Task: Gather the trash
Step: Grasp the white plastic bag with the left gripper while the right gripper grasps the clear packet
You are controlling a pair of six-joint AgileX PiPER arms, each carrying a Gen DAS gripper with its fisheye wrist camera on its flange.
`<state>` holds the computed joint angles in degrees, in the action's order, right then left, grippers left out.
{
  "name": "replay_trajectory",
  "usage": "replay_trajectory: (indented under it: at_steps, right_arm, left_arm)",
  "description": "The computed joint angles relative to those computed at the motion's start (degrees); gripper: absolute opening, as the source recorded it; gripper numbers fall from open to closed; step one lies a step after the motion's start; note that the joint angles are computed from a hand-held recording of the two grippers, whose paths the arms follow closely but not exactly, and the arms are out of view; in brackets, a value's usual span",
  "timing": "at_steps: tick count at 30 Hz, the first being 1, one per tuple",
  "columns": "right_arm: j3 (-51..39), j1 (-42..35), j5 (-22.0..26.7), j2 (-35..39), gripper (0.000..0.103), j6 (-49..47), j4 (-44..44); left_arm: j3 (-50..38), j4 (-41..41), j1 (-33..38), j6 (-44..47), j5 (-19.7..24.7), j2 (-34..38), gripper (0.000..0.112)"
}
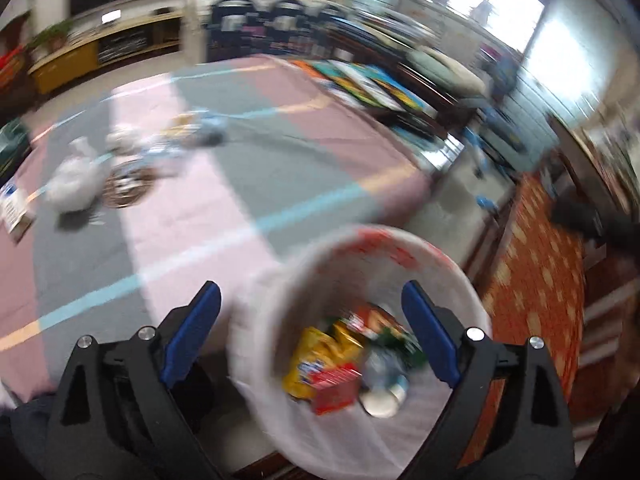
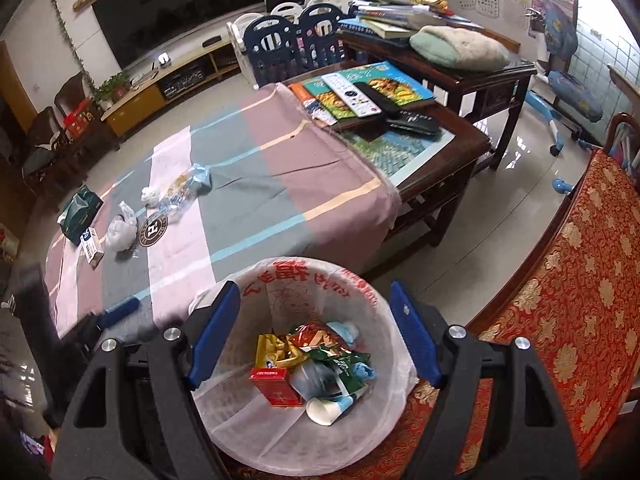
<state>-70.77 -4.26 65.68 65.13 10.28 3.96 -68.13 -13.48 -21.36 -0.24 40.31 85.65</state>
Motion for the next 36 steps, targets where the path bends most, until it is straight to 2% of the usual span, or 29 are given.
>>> replay_trajectory:
  at_steps: [4, 6, 11, 13, 15, 16, 17, 18, 20, 22, 25, 29, 32, 35, 36]
  right_arm:
    - [0.2, 3.8, -1.3, 2.1, 0.076, 2.2, -1.6]
    - [0.1, 4.7, -1.8, 3.3, 0.076, 2.9, -2.1]
    - [-0.2, 5.9, -2.8, 7.4, 0.076, 4.5, -1.8]
    - [-0.7, 6.9, -3.2, 9.0, 0.076, 5.2, -1.9]
    - [-1.6, 8.5, -3.7, 11.1, 0.076, 6.3, -2.3]
    - [-2.2, 9.5, -4.1, 12.1, 0.076, 6.9, -2.6]
    - [-2.8, 10.2, -4.5, 13.2, 0.076, 7.3, -2.7]
    - [-3.4, 10.8, -5.0, 14.3, 0.076, 7.5, -2.6]
    - [-5.0, 12.4, -6.2, 16.7, 0.076, 8.2, -2.2]
    - [-7.0, 14.3, -7.6, 19.6, 0.076, 9.3, -2.0]
    - [-10.6, 16.4, -10.2, 24.7, 0.076, 9.4, 0.1]
    - [-20.5, 19.1, -10.8, 35.2, 0.076, 10.5, 2.0]
    - [-32.2, 21.3, -9.4, 45.3, 0.076, 12.9, 1.7]
    - [-46.3, 22.4, -5.7, 56.0, 0.076, 15.3, 1.9]
    - [-51.5, 22.3, -4.1, 59.9, 0.076, 16.4, 2.9]
  left_arm:
    - [-8.8, 9.2, 12.1, -10.7, 0.3, 8.3, 0.091]
    - [-18.3, 12.0, 17.1, -14.0, 3.8, 15.9, 0.091]
    - [-42.4, 11.1, 22.6, -13.2, 14.5, 33.3, 0.091]
    - [-48.7, 9.8, 23.2, -10.6, 18.3, 38.3, 0.091]
    - [-51.2, 10.2, 22.6, -8.6, 19.4, 41.3, 0.09]
    - [-49.6, 11.0, 22.2, -7.7, 18.1, 41.1, 0.079]
    - [-48.6, 11.4, 21.9, -6.1, 17.4, 41.3, 0.06]
    - [-47.7, 10.4, 22.2, -4.3, 17.2, 41.3, 0.052]
    - [-42.0, 8.7, 23.1, -3.3, 13.0, 38.6, 0.035]
    - [-35.2, 7.4, 24.0, -3.0, 8.9, 34.3, 0.027]
    - [-20.0, 12.3, 24.0, -10.0, -0.3, 23.0, 0.026]
    - [0.5, 25.9, 22.1, -30.1, -9.8, 6.6, 0.026]
    - [9.1, 34.7, 19.3, -40.3, -10.2, 1.2, 0.026]
    - [13.9, 32.6, 19.7, -39.0, -14.1, -2.2, 0.026]
    - [14.6, 34.3, 19.6, -41.0, -14.9, -2.9, 0.026]
